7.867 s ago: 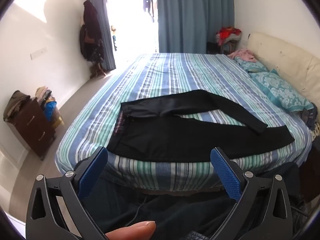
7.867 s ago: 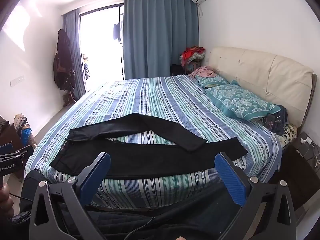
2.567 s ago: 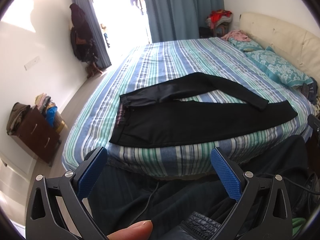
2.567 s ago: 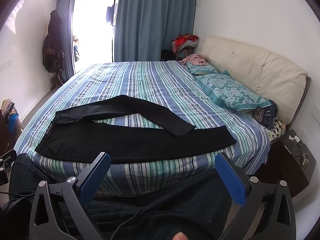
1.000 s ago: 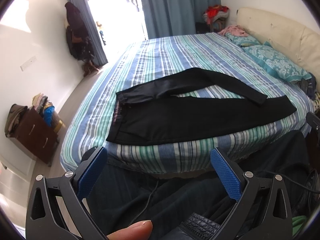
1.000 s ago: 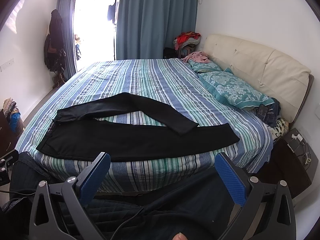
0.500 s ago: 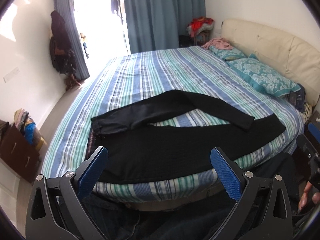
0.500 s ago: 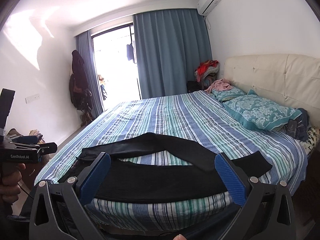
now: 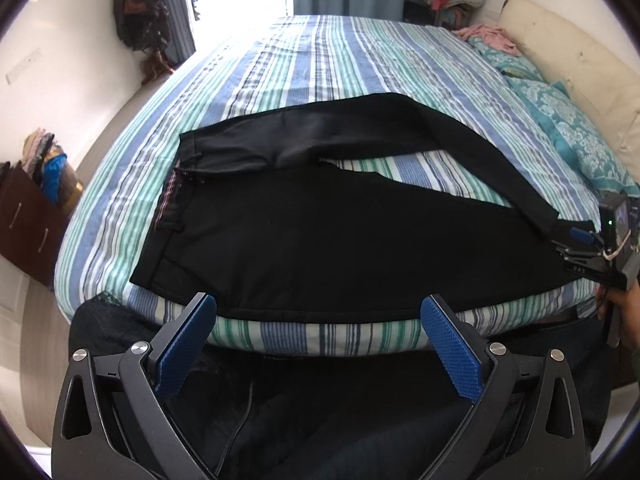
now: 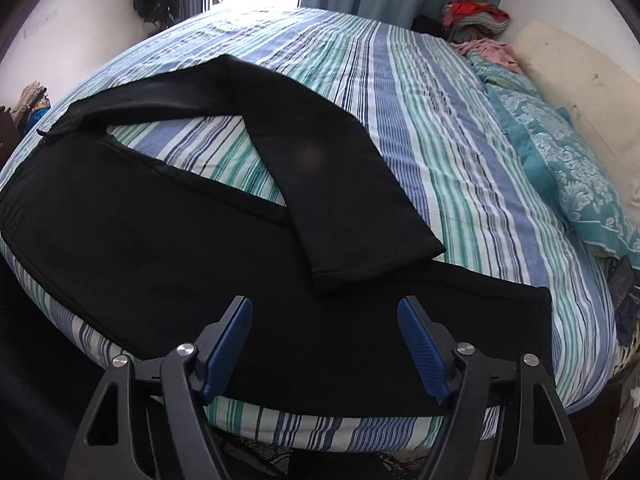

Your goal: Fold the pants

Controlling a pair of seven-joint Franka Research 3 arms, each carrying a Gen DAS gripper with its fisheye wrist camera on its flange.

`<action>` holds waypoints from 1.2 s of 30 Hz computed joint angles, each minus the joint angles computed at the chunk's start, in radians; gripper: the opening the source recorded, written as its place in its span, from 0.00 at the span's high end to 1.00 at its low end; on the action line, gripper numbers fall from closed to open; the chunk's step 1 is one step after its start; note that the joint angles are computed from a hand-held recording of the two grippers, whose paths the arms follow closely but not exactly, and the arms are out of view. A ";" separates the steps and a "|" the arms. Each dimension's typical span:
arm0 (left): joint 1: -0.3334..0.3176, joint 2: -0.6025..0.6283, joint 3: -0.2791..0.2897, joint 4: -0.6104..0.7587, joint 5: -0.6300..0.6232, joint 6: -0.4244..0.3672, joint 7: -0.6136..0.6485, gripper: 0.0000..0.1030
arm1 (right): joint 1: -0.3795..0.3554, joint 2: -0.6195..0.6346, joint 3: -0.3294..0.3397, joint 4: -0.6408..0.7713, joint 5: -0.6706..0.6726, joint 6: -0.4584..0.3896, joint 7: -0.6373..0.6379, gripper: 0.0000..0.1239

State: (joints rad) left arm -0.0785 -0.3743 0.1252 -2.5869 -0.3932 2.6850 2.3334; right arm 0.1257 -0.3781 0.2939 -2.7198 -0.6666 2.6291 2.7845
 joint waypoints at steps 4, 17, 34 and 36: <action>0.017 0.038 -0.027 0.014 0.043 -0.006 -0.032 0.01 | 0.006 0.161 -0.054 0.093 -0.116 -0.037 -0.046 0.41; 0.044 0.191 -0.106 0.099 0.122 0.016 -0.118 0.01 | 0.138 0.142 -0.286 0.244 -0.232 -0.295 -0.259 0.90; 0.046 0.323 -0.197 0.170 0.252 0.020 -0.256 0.01 | -0.380 0.483 -0.279 0.493 0.231 0.228 -0.238 0.41; 0.057 0.341 -0.203 0.178 0.267 0.030 -0.286 0.01 | -0.517 0.534 -0.104 0.415 0.579 0.448 -0.413 0.43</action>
State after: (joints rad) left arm -0.0216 -0.0337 -0.0780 -2.4091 -0.1265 2.7148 2.0472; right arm -0.3911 0.1560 0.1900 -2.3050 -0.0878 3.0771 2.3711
